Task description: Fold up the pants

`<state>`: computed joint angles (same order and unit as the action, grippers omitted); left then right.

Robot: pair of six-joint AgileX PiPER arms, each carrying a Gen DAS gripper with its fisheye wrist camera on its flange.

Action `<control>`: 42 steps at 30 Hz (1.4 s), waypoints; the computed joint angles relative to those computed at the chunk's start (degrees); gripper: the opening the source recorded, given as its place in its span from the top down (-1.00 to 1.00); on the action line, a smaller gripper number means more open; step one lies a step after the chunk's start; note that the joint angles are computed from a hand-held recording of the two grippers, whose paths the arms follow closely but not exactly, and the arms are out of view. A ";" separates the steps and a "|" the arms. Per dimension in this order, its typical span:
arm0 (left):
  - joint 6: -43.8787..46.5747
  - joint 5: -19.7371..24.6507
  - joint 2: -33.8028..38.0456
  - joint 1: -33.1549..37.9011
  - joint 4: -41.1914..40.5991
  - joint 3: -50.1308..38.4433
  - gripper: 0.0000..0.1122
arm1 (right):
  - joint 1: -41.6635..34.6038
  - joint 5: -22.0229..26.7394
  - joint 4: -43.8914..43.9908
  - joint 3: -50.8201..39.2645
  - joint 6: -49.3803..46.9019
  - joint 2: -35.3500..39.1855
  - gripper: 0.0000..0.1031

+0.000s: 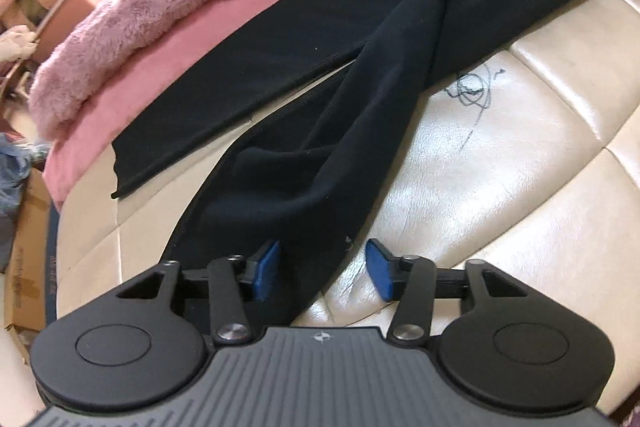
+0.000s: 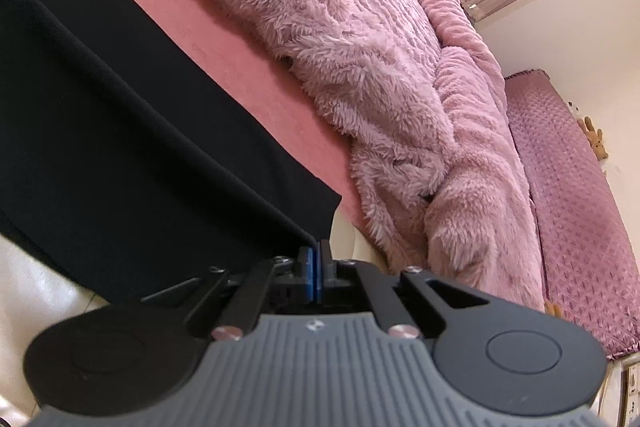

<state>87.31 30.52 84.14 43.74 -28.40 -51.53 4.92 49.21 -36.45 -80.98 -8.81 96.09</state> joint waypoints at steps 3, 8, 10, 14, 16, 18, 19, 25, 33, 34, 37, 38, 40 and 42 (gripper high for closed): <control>-2.71 -2.95 -1.53 -1.68 0.59 2.51 0.91 | 0.37 0.57 -0.57 1.62 1.06 -1.48 1.00; 2.44 -4.82 -2.95 0.72 -8.93 1.90 0.99 | 0.78 0.48 -1.12 4.35 1.70 -4.71 1.00; -0.15 -1.46 -2.53 2.53 -10.44 -2.93 0.99 | 0.62 0.18 -0.41 4.78 0.85 -6.16 1.00; -14.08 4.64 2.38 2.14 -5.29 -17.71 1.00 | 0.44 -0.03 1.61 2.54 -1.87 -6.73 1.00; -23.06 6.36 6.46 -0.17 0.78 -26.36 1.00 | 0.19 0.10 2.40 -0.71 -3.04 -5.19 1.00; -31.03 7.14 10.42 -3.15 7.46 -33.57 1.00 | -0.32 0.25 3.43 -4.53 -3.78 -2.81 1.00; -35.93 8.16 13.42 -4.86 11.70 -38.41 1.00 | -0.81 0.39 4.29 -7.32 -4.43 -0.81 1.00; -51.00 15.88 30.97 -12.87 28.33 -61.11 1.00 | -2.87 3.39 7.61 -22.99 -6.41 13.49 1.00; -57.49 17.57 42.25 -17.09 37.27 -70.12 1.00 | -3.89 5.31 9.51 -31.74 -6.50 26.52 1.00; -57.88 17.64 43.27 -17.15 37.55 -70.85 1.00 | -4.18 5.31 10.03 -32.46 -6.15 27.42 1.00; -59.00 15.62 44.48 -17.29 37.73 -70.11 1.00 | -4.89 4.60 11.60 -33.47 -4.77 29.06 1.00; -59.00 14.20 44.20 -17.21 37.16 -68.90 1.00 | -5.07 4.38 12.02 -33.57 -4.51 29.35 1.00; -59.71 12.14 44.09 -17.10 36.55 -67.38 0.99 | -5.24 3.71 12.12 -33.59 -3.06 30.10 1.00; -61.16 10.70 44.05 -16.78 35.30 -66.64 0.85 | -5.39 2.74 12.93 -32.83 -1.80 30.05 0.62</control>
